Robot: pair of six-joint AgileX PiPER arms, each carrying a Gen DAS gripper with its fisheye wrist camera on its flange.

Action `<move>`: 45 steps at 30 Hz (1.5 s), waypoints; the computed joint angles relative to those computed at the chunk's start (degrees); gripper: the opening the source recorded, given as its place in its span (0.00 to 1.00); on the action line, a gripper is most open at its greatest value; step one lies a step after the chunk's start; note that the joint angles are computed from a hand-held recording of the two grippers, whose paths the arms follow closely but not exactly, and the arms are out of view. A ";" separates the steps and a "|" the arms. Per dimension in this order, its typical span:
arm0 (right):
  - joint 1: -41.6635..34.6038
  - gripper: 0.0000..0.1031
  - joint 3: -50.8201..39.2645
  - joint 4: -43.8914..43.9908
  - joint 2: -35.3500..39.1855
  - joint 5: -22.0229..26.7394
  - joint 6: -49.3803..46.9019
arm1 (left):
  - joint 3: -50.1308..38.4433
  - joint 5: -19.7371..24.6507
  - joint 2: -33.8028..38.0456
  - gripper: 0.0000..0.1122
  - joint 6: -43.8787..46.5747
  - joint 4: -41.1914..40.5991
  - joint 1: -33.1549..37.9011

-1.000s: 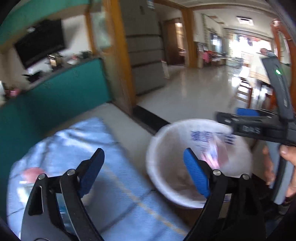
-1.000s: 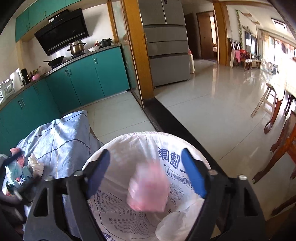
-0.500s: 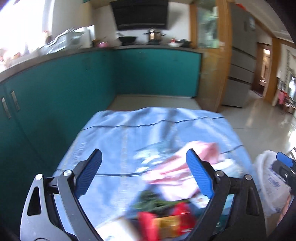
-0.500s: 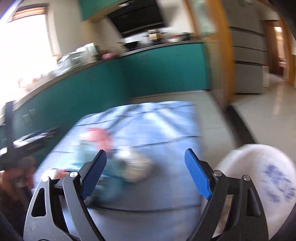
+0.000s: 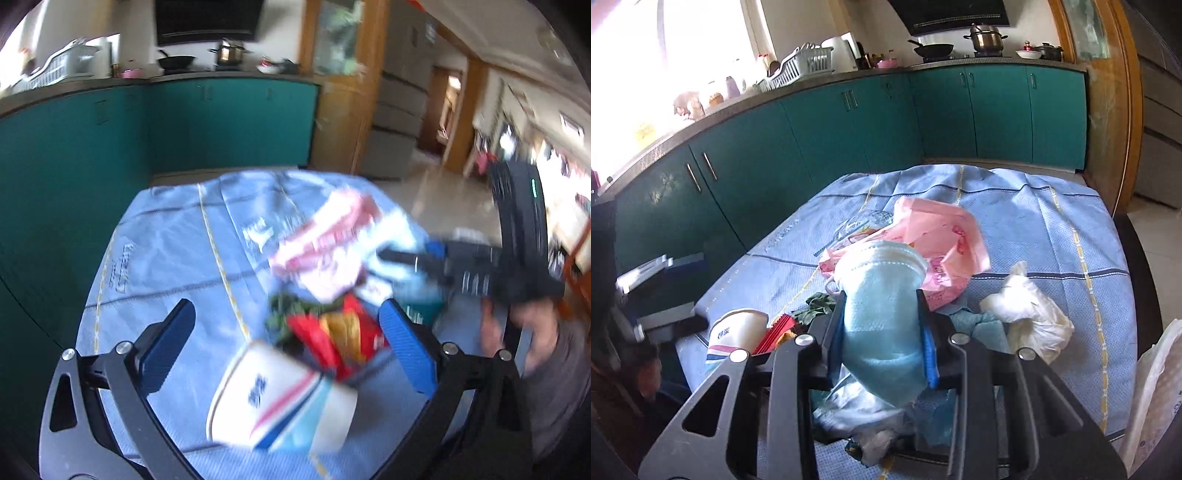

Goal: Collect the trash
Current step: 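Grasp the white paper cup with the left gripper while the right grasps the blue mask, then carry the cup and mask over the wastebasket and release both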

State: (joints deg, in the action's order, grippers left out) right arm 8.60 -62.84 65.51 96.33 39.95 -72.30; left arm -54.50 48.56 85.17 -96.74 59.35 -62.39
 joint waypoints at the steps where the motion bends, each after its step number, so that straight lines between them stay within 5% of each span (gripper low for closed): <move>1: -1.39 0.34 0.22 1.39 -0.24 1.50 -1.24 | -0.66 0.46 1.10 0.89 1.54 -1.55 -0.65; 5: -4.36 0.34 1.80 4.09 -2.36 4.04 -4.81 | -1.99 0.50 4.30 0.89 9.64 -7.39 -0.44; 9: -5.95 0.34 2.52 4.12 -3.58 5.14 -5.59 | 1.02 -5.04 2.34 0.89 12.22 -9.42 0.47; 19: -7.73 0.34 5.15 4.72 -6.01 5.87 -7.64 | 2.15 -6.54 3.07 0.88 16.37 -16.35 4.44; 22: -8.41 0.34 5.54 5.64 -6.36 5.55 -8.02 | 2.59 -7.53 2.59 0.76 16.15 -16.62 5.34; 27: -11.46 0.34 6.39 8.52 -6.99 7.31 -10.14 | 5.00 -8.76 -0.52 0.76 8.32 -10.27 4.92; 45: -18.52 0.34 7.93 14.67 -10.00 13.80 -16.02 | 5.98 -1.72 -3.64 0.76 -8.99 7.88 -2.16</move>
